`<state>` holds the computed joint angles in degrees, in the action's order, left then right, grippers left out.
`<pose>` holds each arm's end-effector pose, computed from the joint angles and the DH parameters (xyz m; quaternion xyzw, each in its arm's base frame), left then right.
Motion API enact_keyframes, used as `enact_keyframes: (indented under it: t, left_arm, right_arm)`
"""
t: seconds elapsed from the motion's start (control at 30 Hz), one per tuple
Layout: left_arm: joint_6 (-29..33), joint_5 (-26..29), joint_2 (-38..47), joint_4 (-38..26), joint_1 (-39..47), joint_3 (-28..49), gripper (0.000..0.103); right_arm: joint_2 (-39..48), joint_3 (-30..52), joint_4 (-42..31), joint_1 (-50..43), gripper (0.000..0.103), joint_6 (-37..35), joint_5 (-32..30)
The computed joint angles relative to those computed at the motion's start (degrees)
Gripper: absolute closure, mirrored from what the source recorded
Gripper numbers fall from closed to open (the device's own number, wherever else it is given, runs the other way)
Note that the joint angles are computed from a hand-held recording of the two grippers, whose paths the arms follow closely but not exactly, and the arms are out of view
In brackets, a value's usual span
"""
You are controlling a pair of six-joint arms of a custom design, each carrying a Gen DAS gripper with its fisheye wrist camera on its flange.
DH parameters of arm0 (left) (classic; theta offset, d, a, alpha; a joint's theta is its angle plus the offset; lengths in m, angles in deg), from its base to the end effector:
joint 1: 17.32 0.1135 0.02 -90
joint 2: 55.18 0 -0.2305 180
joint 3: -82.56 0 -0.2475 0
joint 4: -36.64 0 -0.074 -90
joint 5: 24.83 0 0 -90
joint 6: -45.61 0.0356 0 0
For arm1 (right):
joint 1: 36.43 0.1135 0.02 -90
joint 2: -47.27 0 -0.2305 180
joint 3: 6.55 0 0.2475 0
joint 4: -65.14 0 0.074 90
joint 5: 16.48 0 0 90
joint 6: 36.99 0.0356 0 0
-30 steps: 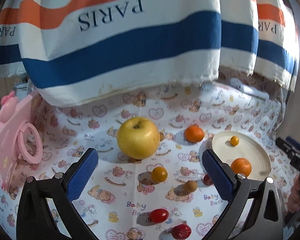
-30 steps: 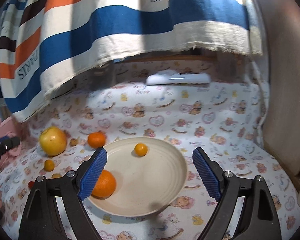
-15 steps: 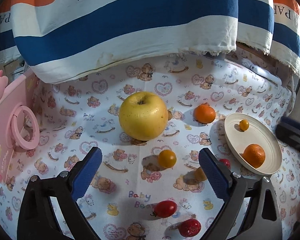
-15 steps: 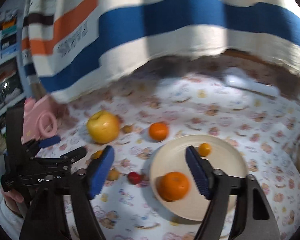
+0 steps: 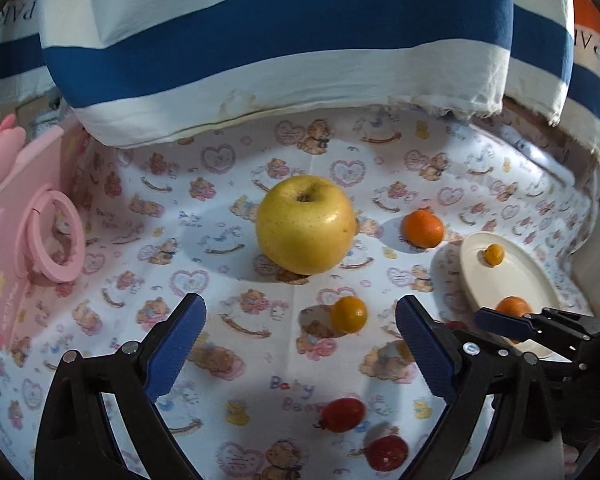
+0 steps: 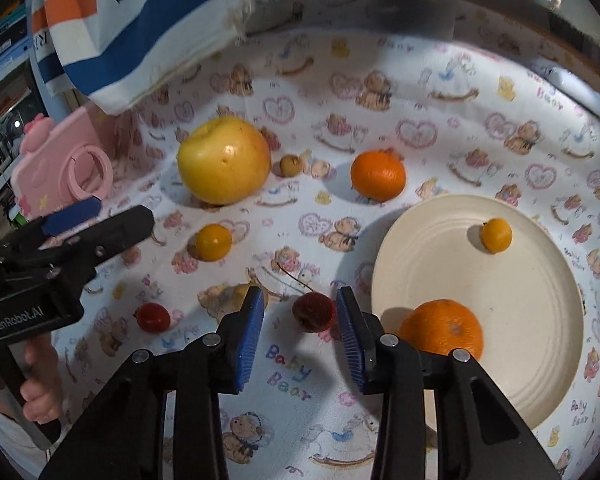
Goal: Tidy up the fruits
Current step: 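Grasp the small red apple with the right gripper while the left grasps a cherry tomato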
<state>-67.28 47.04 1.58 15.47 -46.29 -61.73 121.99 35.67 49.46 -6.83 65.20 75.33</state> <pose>0.1843 -0.0894 0.1449 -0.0158 0.9050 -0.0453 0.4227 0.2102 0.1181 0.1212 -0.1358 0.9241 0.1135 0.3387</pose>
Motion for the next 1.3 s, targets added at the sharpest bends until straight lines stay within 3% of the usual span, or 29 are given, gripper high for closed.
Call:
enact_keyframes:
  t: [0.17, 0.37, 0.47, 0.5, 0.57, 0.67, 0.87, 1.13, 1.3]
  left_arm:
    - [0.7, -0.7, -1.1, -0.6, -1.2, -0.2, 0.008]
    - [1.6, -6.9, -0.9, -1.9, -5.8, 0.5, 0.008]
    - [2.1, -7.0, -0.1, -3.2, -6.5, 1.3, 0.008]
    - [2.3, -6.7, 0.5, -4.9, -6.8, 2.4, 0.008]
    - [3.4, -5.3, 1.4, -8.3, -7.9, 4.3, 0.008]
    - [3.5, -3.8, -1.1, -11.0, -8.5, 4.5, 0.009]
    - [3.0, 4.0, 4.0, -14.7, -3.7, 7.5, 0.027]
    - [2.4, 8.3, 8.4, -16.9, -1.4, 9.1, 0.045]
    - [2.3, 9.3, 8.0, -18.3, -1.9, 9.4, 0.046]
  right_arm:
    - [2.5, 1.4, 0.2, 0.1, 0.067, -0.4, 1.1]
    - [5.5, 2.6, 0.7, 1.9, 0.068, -2.7, 5.7]
    - [6.0, 2.7, 0.4, 0.8, 0.083, -3.0, 1.9]
    - [5.4, 2.0, 0.9, 0.7, 0.084, -3.0, 2.0]
    - [3.2, 0.3, 1.9, 1.3, 0.095, -3.4, 3.5]
    - [-2.5, -3.0, 2.2, 0.8, 0.095, -3.9, 2.6]
    - [-9.5, -6.3, 0.8, 0.3, 0.095, -4.8, 1.8]
    - [-6.6, -4.9, 1.4, -0.8, 0.087, -2.7, 0.9]
    - [-9.9, -6.8, 1.9, -1.9, 0.084, -1.6, 0.1]
